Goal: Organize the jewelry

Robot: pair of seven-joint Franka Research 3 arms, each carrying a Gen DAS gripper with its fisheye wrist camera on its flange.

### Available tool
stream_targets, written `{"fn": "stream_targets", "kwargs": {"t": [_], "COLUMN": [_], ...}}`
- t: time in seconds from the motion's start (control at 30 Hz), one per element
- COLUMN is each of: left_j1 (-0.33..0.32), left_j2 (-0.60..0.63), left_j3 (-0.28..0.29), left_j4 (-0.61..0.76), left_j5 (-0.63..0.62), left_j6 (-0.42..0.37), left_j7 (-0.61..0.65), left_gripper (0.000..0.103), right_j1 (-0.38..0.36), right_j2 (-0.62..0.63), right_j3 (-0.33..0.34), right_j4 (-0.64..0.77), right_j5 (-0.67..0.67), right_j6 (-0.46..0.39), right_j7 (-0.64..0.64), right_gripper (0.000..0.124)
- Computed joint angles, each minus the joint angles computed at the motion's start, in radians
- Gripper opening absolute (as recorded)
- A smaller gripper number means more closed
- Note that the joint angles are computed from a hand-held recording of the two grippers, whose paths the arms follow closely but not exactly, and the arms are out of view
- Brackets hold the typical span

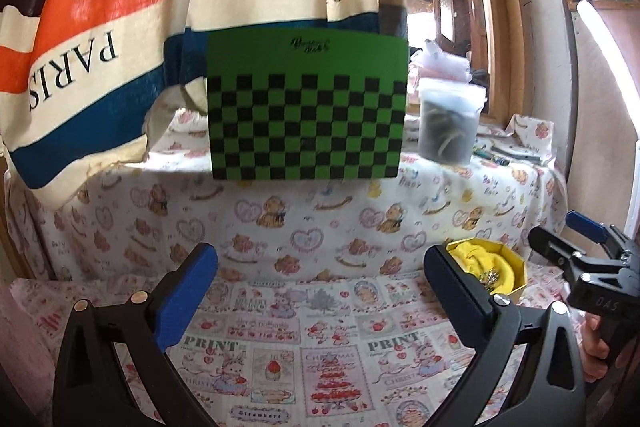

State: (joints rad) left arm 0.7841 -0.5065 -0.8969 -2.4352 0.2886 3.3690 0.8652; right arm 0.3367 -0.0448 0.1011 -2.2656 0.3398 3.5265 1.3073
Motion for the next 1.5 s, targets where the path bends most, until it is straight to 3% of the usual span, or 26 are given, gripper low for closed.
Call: {"fn": "stream_targets", "kwargs": {"t": [0.37,0.53,0.67,1.03,1.2,1.5], "left_j1": [0.032,0.14,0.174,0.18,0.213,0.191], "left_j2": [0.006,-0.054,-0.086,-0.118,-0.213,-0.168], "left_j3": [-0.027,-0.134,-0.167,-0.171,-0.193,-0.164], "left_j4": [-0.015,-0.017,-0.021,-0.032,-0.032,-0.028], "left_j5": [-0.022,-0.028,-0.034,-0.044,-0.056,0.021], "left_j6": [0.008,0.022,0.059,0.072,0.008,0.022], "left_j7": [-0.016,-0.022,-0.047,-0.065,-0.126,-0.164], "left_gripper": [0.102,0.102,0.102,0.102,0.102,0.102], "right_j1": [0.032,0.033,0.032,0.047,0.053,0.06], "right_j2": [0.037,0.033,0.031,0.039,0.042,0.049], "right_j3": [0.039,0.021,0.02,0.028,0.03,0.029], "right_j4": [0.022,0.021,0.012,0.029,0.033,0.049], "right_j5": [0.246,0.201,0.192,0.273,0.305,0.355], "right_j6": [0.066,0.036,0.058,0.068,0.08,0.075], "right_j7": [-0.27,-0.22,-0.204,-0.298,-0.332,-0.372], "right_gripper": [0.103,0.103,0.103,0.103,0.103,0.103]}}
